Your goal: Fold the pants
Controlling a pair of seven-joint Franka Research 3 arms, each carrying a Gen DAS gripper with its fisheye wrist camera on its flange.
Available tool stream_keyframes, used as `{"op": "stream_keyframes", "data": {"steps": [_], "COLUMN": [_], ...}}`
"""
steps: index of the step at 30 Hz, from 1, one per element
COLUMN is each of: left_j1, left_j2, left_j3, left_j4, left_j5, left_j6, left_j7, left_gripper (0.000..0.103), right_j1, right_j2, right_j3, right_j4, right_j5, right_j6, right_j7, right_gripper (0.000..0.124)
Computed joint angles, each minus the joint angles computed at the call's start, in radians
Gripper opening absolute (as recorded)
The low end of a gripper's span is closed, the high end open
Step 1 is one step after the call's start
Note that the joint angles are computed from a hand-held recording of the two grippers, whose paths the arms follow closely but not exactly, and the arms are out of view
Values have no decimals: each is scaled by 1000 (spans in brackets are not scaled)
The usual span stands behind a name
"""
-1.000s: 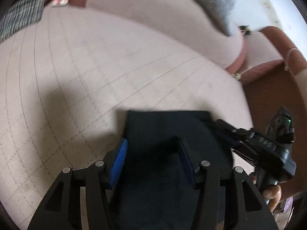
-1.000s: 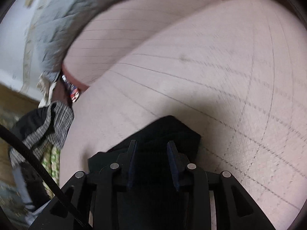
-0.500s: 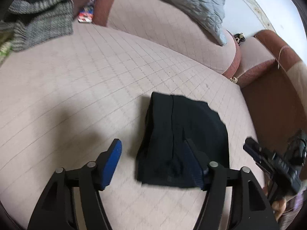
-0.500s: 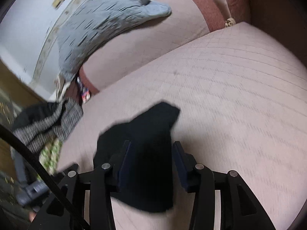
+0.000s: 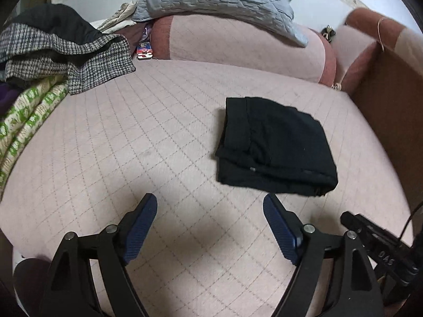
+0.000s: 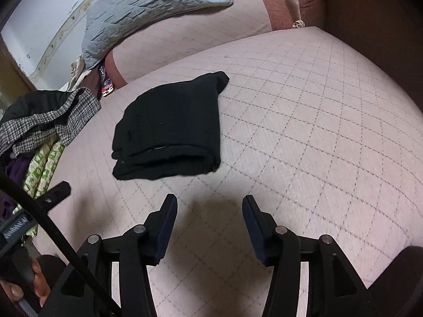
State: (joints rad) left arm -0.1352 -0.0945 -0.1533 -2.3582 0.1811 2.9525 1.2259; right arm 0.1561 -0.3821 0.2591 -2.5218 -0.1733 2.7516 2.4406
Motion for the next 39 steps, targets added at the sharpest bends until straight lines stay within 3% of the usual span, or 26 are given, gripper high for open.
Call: {"op": "stream_keyframes", "data": {"steps": [8,12,39], "left_j1": [-1,-28,-13], "left_j2": [-34,-37,31], "left_j3": [-5,12,-10], "left_j4": [-34,-39,12], "left_j5": [21,-36,-29], "left_j6": [10,3,-52], "left_j7": [-10,37,33], "left_gripper": [82,82,82], "right_j1": [-4,16,58], "right_j2": [-1,7,87], "right_j3": [33,23,-29], "right_j4": [18,20,34], "right_j5": [-44,-40,0], "right_j6": [-20,-25,-22], "right_j7": [37,33,4], "right_gripper": [61,62,63]}}
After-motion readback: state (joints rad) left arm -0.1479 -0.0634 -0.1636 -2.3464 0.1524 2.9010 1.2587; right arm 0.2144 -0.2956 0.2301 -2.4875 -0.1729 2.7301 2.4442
